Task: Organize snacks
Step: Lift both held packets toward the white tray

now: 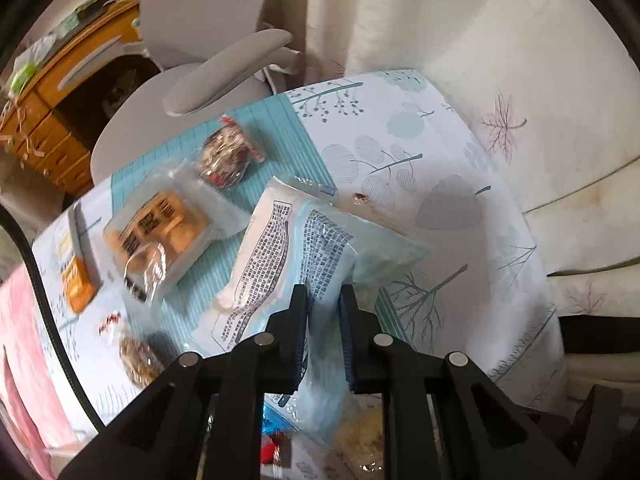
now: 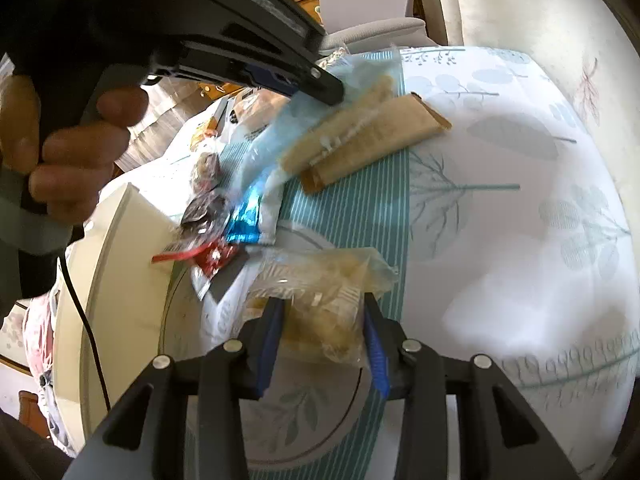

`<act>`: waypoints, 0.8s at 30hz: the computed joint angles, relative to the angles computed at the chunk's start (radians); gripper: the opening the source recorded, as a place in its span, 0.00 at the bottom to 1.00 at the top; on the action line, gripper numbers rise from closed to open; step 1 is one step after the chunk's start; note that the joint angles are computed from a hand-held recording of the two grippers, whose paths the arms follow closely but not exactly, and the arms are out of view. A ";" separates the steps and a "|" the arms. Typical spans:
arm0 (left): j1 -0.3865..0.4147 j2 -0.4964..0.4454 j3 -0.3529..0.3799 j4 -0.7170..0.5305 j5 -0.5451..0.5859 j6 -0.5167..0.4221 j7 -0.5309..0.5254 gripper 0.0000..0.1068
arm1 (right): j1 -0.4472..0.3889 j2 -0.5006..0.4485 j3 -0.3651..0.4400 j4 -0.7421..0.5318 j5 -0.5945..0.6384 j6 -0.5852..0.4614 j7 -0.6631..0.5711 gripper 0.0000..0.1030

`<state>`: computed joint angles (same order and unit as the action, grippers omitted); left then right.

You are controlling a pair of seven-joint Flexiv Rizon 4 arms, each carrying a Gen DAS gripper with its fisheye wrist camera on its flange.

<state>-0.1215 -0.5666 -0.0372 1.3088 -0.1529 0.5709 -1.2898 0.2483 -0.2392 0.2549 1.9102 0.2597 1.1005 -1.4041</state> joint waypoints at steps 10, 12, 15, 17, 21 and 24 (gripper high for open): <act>0.031 0.132 -0.001 0.120 -0.073 0.003 -0.059 0.08 | -0.002 0.084 -0.007 0.042 0.023 -0.022 0.003 0.37; 0.032 0.163 0.001 0.144 -0.084 0.003 -0.072 0.08 | 0.002 0.092 -0.013 0.044 0.023 -0.018 0.004 0.37; 0.035 0.214 0.003 0.181 -0.099 0.003 -0.091 0.07 | 0.005 0.120 -0.018 0.054 0.024 -0.016 0.001 0.37; 0.035 0.255 0.005 0.211 -0.107 0.008 -0.101 0.07 | 0.007 0.146 -0.021 0.062 0.022 -0.017 -0.006 0.37; 0.039 0.334 0.010 0.262 -0.127 0.006 -0.110 0.07 | 0.014 0.185 -0.028 0.061 0.029 -0.024 -0.021 0.37; 0.042 0.400 0.015 0.302 -0.145 0.004 -0.111 0.07 | 0.021 0.226 -0.034 0.067 0.042 -0.035 -0.038 0.37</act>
